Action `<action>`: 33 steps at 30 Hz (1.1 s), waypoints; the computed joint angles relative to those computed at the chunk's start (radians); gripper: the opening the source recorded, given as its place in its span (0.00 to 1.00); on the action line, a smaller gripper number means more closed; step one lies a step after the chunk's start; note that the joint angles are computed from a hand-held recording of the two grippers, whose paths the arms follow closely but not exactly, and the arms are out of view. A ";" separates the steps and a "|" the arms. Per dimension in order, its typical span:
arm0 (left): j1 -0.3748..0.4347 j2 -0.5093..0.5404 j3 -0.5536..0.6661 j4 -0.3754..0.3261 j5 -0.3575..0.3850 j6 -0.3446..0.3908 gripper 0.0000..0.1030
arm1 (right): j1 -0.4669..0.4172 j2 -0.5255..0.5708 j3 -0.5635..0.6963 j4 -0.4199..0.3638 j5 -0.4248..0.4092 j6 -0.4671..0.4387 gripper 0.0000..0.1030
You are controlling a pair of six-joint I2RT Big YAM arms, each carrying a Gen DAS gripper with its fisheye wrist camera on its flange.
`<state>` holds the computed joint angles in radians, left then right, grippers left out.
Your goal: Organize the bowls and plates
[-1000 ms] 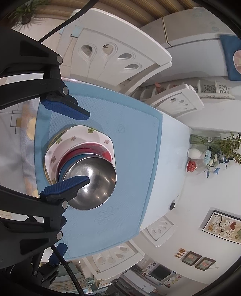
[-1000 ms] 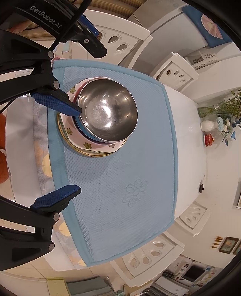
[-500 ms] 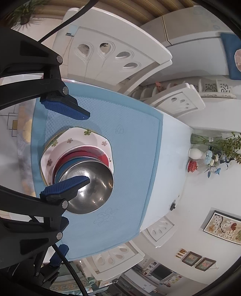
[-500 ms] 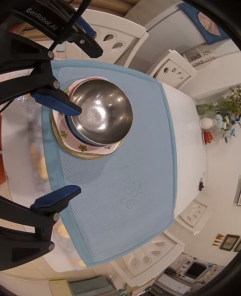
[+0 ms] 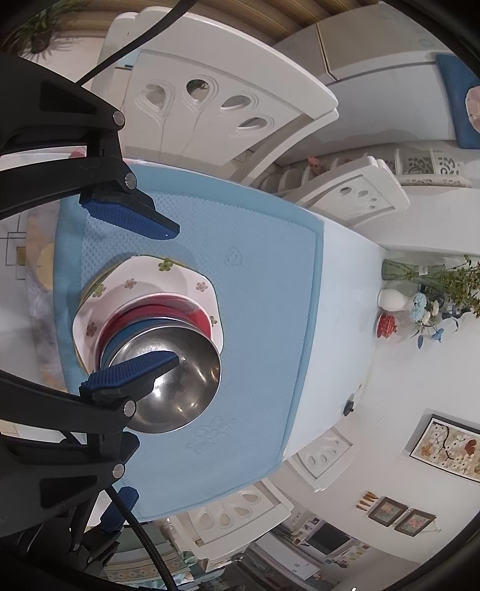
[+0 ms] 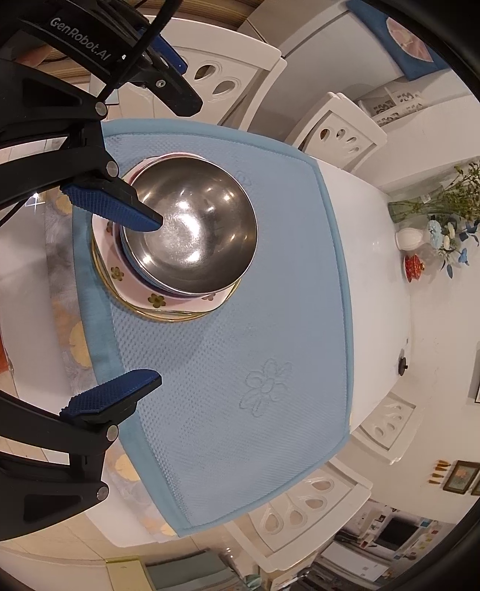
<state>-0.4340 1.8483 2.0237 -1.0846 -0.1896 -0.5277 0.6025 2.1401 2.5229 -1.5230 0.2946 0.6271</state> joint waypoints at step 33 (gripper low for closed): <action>-0.006 0.006 0.008 -0.013 0.010 -0.048 0.59 | -0.009 -0.022 -0.041 0.019 -0.060 0.030 0.73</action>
